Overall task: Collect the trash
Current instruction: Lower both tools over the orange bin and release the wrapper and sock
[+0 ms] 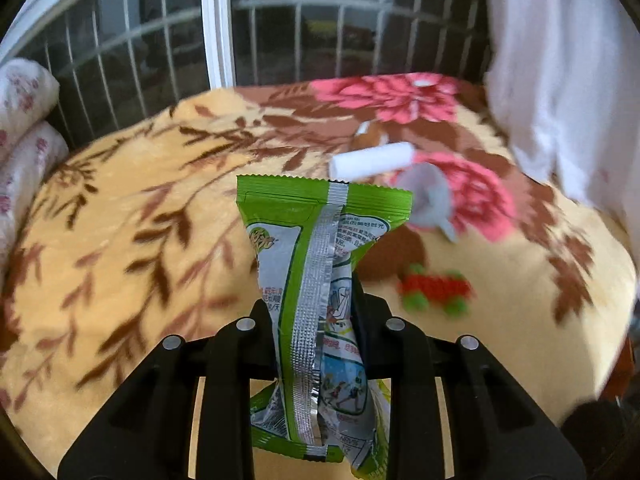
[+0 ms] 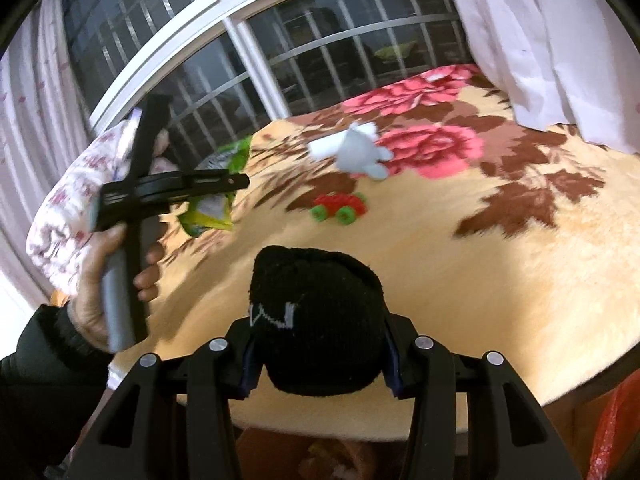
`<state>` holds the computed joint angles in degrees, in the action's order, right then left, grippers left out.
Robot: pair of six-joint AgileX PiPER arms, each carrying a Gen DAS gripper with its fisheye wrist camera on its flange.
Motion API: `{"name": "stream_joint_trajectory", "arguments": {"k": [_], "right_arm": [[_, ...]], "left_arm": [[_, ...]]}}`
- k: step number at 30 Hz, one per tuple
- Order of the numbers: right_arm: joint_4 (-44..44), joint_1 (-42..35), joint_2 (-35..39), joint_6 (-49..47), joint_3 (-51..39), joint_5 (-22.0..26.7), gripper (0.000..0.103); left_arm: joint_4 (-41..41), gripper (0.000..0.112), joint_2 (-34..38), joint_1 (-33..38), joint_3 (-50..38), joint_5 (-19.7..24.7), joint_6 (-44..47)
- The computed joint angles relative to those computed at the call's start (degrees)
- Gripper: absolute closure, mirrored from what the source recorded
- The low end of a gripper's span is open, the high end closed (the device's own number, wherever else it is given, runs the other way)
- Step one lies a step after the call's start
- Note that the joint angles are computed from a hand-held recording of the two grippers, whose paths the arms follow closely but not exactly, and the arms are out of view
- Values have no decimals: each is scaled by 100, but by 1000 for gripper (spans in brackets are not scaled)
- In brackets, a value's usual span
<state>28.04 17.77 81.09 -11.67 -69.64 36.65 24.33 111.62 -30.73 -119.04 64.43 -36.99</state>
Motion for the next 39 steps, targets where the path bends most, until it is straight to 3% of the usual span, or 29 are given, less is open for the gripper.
{"name": "stream_joint_trajectory", "arguments": {"k": [5, 9, 13, 18, 21, 28, 30, 39], "right_arm": [[-400, 553, -399, 380, 313, 122, 57], [-680, 962, -826, 569, 614, 219, 57], [-889, 1377, -1197, 612, 856, 385, 57], [-649, 1692, -1579, 287, 1327, 713, 57], [-718, 1872, -1596, 312, 1636, 799, 56], [-1158, 2300, -941, 466, 2073, 575, 56], [-1063, 2257, -680, 326, 2144, 487, 56], [-750, 2023, 303, -28, 2124, 335, 56]], "left_arm": [[707, 87, -1685, -877, 2220, -288, -848], [1296, 87, -2773, -1804, 3610, -106, -1574], [1350, 87, -3441, -2602, 4575, 186, -2177], [1194, 87, -4033, -3627, 5748, 122, -2875], [794, 87, -3994, -3785, 6324, -305, -2845], [-295, 87, -3306, -2722, 7162, -1976, -1626], [-650, 87, -2992, -2412, 7215, -2269, -1216], [-1259, 87, -2399, -1904, 7169, -2665, -403]]}}
